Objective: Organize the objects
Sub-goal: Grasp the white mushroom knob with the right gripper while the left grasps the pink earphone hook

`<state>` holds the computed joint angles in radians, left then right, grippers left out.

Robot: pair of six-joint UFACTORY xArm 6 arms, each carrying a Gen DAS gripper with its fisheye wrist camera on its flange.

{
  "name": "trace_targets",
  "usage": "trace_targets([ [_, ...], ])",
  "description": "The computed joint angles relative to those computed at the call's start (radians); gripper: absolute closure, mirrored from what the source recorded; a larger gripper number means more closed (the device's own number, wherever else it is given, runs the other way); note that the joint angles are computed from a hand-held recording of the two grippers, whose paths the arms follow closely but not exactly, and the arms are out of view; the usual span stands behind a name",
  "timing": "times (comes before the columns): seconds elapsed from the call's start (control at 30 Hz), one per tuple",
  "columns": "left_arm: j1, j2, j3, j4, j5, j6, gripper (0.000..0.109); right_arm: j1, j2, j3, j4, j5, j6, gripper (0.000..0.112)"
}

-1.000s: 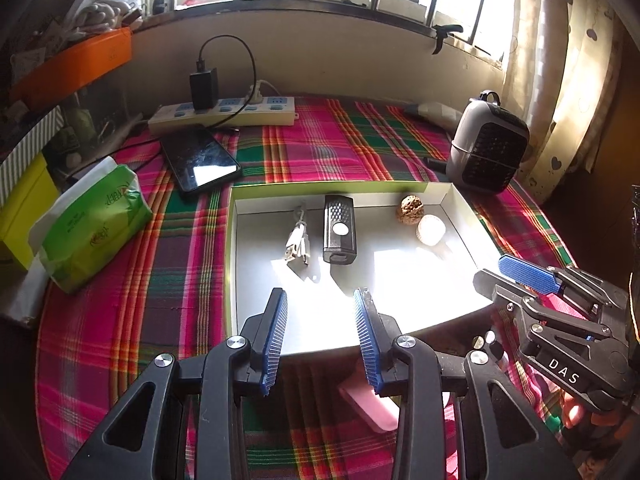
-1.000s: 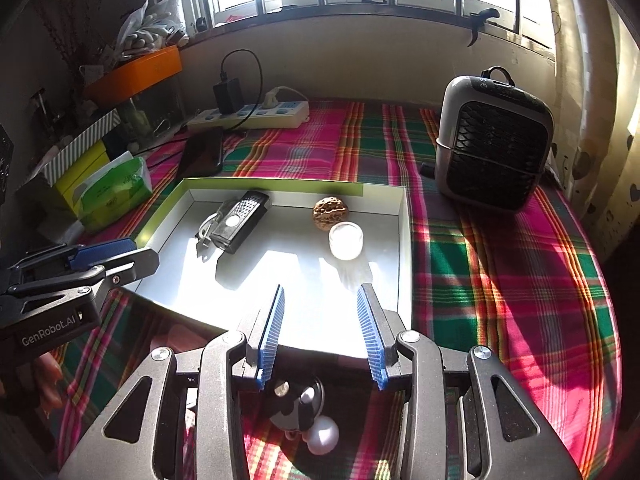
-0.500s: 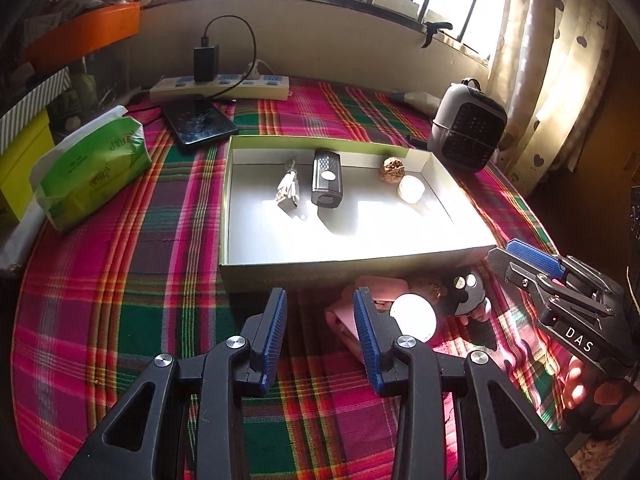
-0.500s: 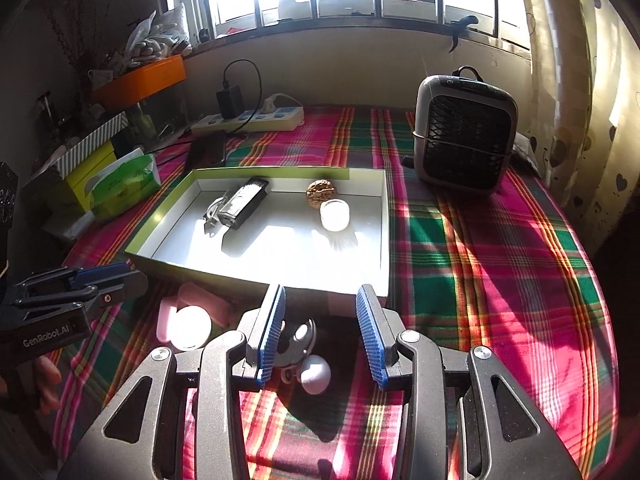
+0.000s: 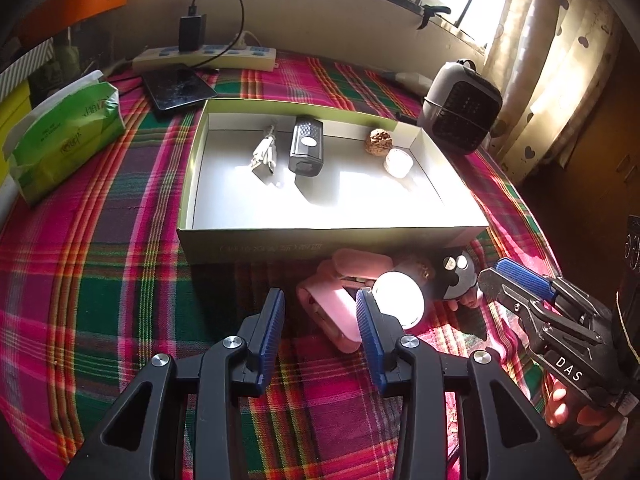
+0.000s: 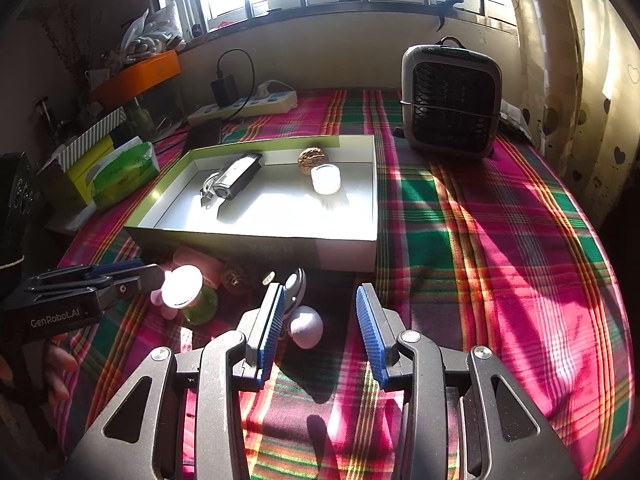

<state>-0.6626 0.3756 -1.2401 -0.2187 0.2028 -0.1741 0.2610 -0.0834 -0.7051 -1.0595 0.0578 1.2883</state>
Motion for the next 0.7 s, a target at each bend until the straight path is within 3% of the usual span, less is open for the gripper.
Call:
trace_targets([
  [0.33, -0.005, 0.016, -0.021, 0.007, 0.015, 0.003, 0.070, 0.015, 0.034, 0.011, 0.138, -0.034, -0.135, 0.067],
  [0.7, 0.001, 0.021, -0.021, 0.033, 0.034, -0.015, 0.070, 0.050, 0.059, -0.022, 0.119, 0.064, -0.144, 0.067],
])
